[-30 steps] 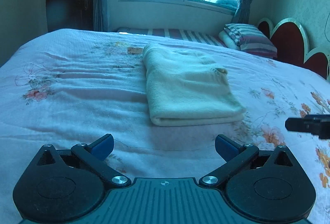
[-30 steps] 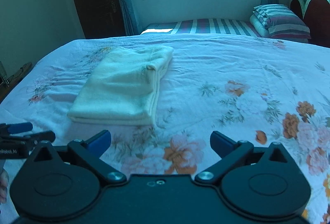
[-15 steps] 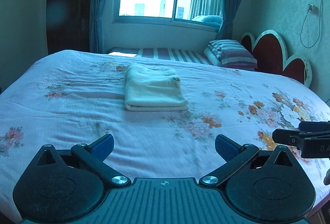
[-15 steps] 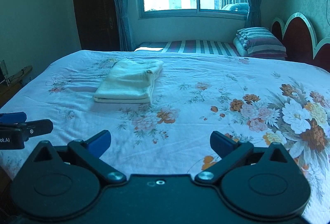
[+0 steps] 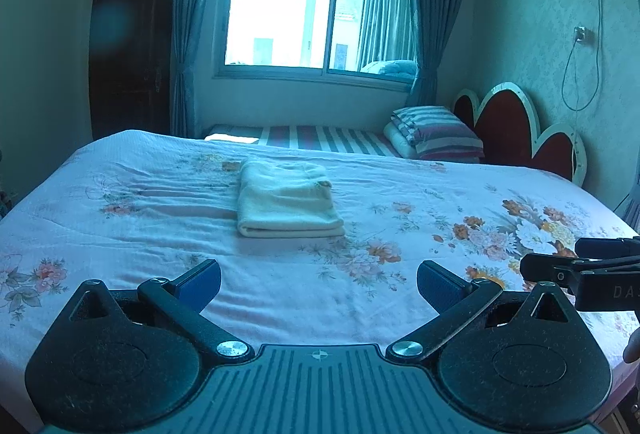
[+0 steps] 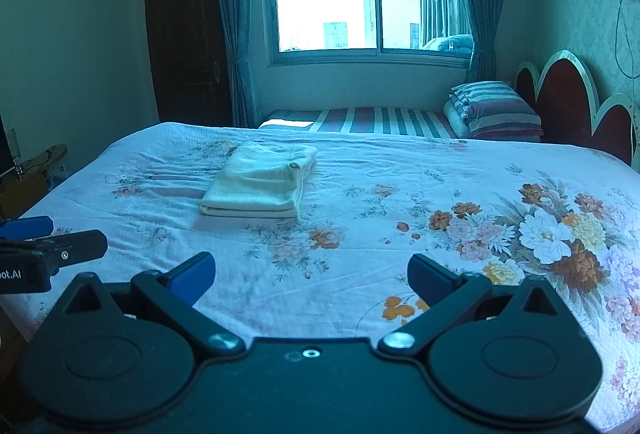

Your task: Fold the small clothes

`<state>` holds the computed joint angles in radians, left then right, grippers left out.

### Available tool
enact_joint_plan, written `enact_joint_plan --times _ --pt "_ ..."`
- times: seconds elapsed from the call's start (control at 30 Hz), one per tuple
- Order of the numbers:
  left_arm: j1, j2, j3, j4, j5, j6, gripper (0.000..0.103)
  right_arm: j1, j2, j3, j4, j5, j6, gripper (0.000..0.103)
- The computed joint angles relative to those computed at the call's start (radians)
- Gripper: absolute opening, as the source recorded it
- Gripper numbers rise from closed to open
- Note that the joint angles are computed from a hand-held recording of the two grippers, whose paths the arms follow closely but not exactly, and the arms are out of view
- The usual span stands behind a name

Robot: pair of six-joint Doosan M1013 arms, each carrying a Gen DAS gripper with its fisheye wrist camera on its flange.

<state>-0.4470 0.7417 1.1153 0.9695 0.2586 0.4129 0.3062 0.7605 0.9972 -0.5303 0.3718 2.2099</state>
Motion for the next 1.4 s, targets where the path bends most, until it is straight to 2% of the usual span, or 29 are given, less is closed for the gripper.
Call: enact_joint_plan --times 0.77,1.4 --pt "-0.009 -0.003 -0.001 0.096 0.001 -0.067 0.103 0.004 -0.004 0.002 -0.064 -0.012 0.063 0.103" --pt "-0.005 -0.006 0.002 0.126 0.000 -0.091 0.103 0.007 0.006 -0.022 -0.037 -0.002 0.036 0.103"
